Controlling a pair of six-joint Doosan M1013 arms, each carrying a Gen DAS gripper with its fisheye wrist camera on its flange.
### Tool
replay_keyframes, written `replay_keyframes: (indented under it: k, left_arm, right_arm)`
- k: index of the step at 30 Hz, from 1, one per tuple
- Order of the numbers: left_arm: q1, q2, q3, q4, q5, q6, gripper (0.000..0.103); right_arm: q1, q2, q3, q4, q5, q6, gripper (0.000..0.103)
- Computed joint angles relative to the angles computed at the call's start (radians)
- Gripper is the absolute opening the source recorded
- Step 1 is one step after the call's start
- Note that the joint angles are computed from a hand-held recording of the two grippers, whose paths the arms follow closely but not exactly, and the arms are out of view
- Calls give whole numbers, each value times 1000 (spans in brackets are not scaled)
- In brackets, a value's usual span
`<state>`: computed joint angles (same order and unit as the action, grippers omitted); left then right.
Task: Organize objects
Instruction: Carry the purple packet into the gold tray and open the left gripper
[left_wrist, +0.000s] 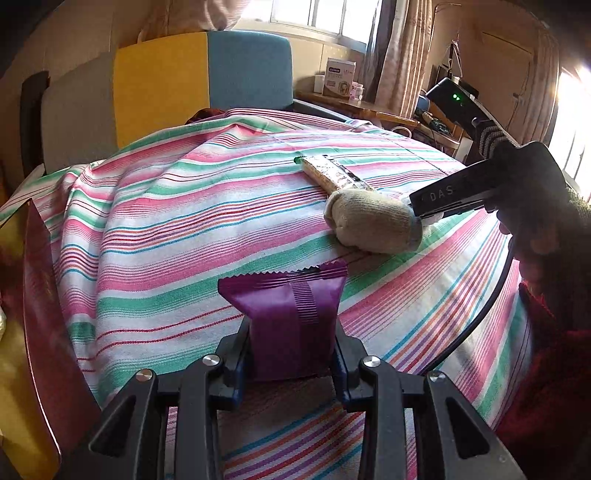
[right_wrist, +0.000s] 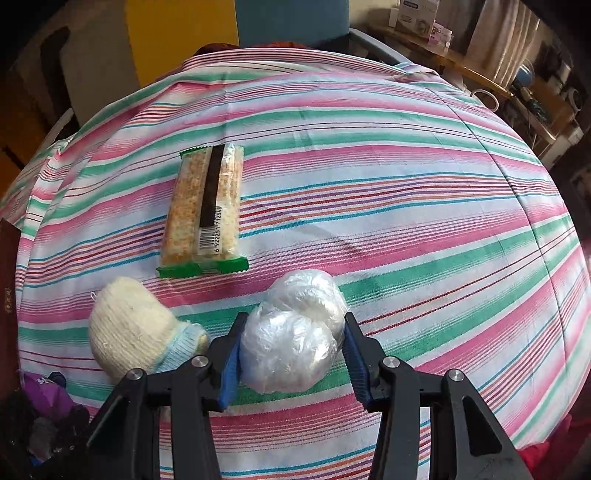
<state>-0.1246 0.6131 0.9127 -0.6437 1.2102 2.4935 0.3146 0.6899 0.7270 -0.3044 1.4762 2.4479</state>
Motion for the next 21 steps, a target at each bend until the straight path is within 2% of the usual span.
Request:
replay_keyframes:
  k: [6, 11, 16, 21]
  left_arm:
    - [-2, -3, 1, 8, -1, -7, 35]
    - [3, 2, -29, 1, 50, -26, 34]
    - [36, -11, -69, -114, 92, -15, 34]
    - [85, 30, -195, -140, 113, -169, 34]
  right_arm:
    - [0, 3, -4, -5, 1, -10, 49]
    - [0, 3, 0, -6, -8, -11, 49]
    - [5, 4, 0, -11, -8, -9, 49]
    - [8, 7, -6, -13, -2, -10, 49]
